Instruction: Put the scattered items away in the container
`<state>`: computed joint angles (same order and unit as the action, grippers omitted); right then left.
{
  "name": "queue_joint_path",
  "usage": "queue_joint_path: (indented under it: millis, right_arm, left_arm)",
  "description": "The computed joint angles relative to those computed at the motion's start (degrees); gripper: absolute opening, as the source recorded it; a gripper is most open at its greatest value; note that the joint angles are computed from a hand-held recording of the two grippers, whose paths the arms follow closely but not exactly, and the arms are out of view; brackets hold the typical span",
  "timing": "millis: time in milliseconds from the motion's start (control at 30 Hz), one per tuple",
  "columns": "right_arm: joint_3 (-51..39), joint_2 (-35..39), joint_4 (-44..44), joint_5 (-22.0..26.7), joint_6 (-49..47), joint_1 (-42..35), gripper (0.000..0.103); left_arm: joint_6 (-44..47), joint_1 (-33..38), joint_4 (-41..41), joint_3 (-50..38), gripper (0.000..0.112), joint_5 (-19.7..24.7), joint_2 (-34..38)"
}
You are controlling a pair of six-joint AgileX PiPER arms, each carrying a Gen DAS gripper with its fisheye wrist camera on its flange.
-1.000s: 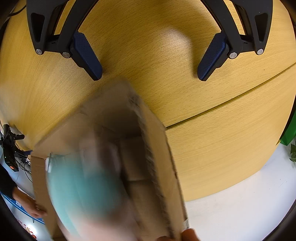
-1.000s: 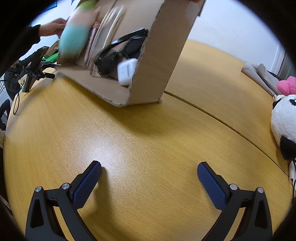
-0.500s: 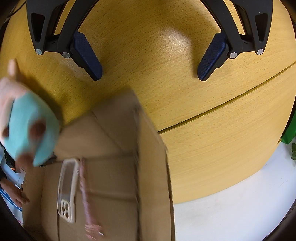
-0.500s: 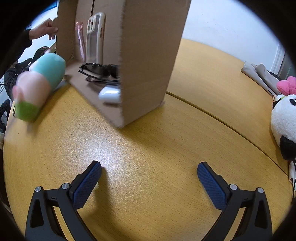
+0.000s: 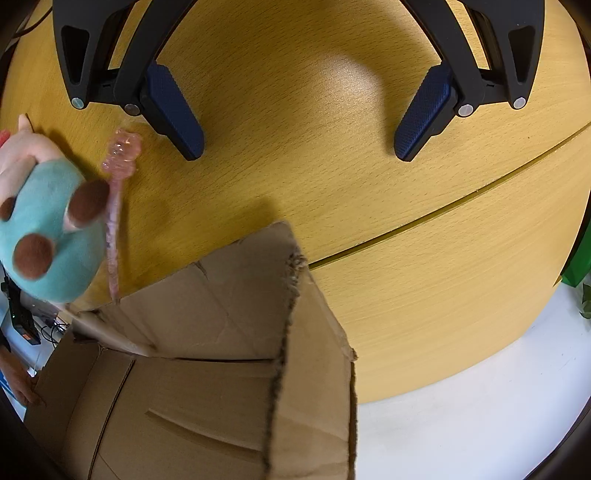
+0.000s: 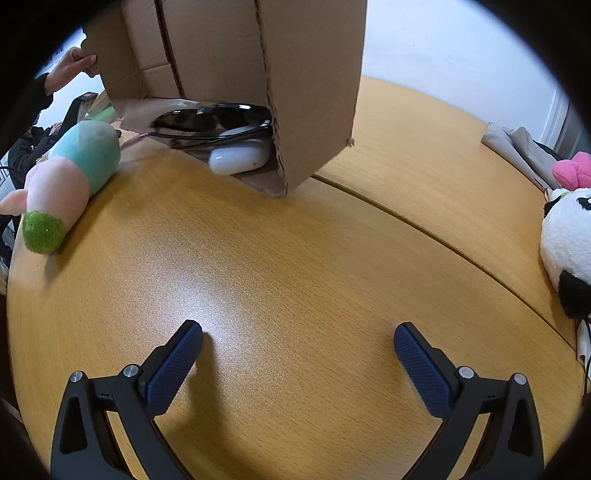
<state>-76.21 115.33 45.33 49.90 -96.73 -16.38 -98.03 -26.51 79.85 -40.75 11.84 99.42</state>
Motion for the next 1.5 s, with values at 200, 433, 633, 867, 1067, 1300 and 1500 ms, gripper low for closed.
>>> queue_joint_path:
  millis: [200,433,633,867,1067,1300,1500]
  right_arm:
    - [0.3,0.0,0.2,-0.2,-0.3,0.0,0.103]
    - [0.8,0.1,0.6,-0.6,-0.8,0.0,0.103]
    - [1.3,-0.1,0.8,-0.8,-1.2,-0.1,0.103]
    - [1.3,-0.1,0.7,-0.7,-1.1,-0.1,0.103]
    - [0.4,0.3,0.4,-0.4,-0.7,0.0,0.103]
    - [0.4,0.4,0.4,-0.5,-0.7,0.0,0.103]
    - [0.0,0.5,-0.2,-0.1,-0.3,0.0,0.103]
  left_arm:
    - [0.5,0.2,-0.3,-0.3,0.103,-0.1,0.2]
    - [0.4,0.4,0.0,-0.7,0.103,-0.3,0.7]
    - [-0.1,0.5,0.5,-0.8,0.103,-0.3,0.8]
    - [-0.5,0.5,0.9,-0.7,0.103,-0.3,0.8]
    - [-0.3,0.6,0.9,-0.9,0.103,-0.4,1.0]
    - [-0.3,0.6,0.9,-1.0,0.103,-0.4,1.1]
    - [-0.4,0.6,1.0,-0.9,0.103,-0.4,1.0]
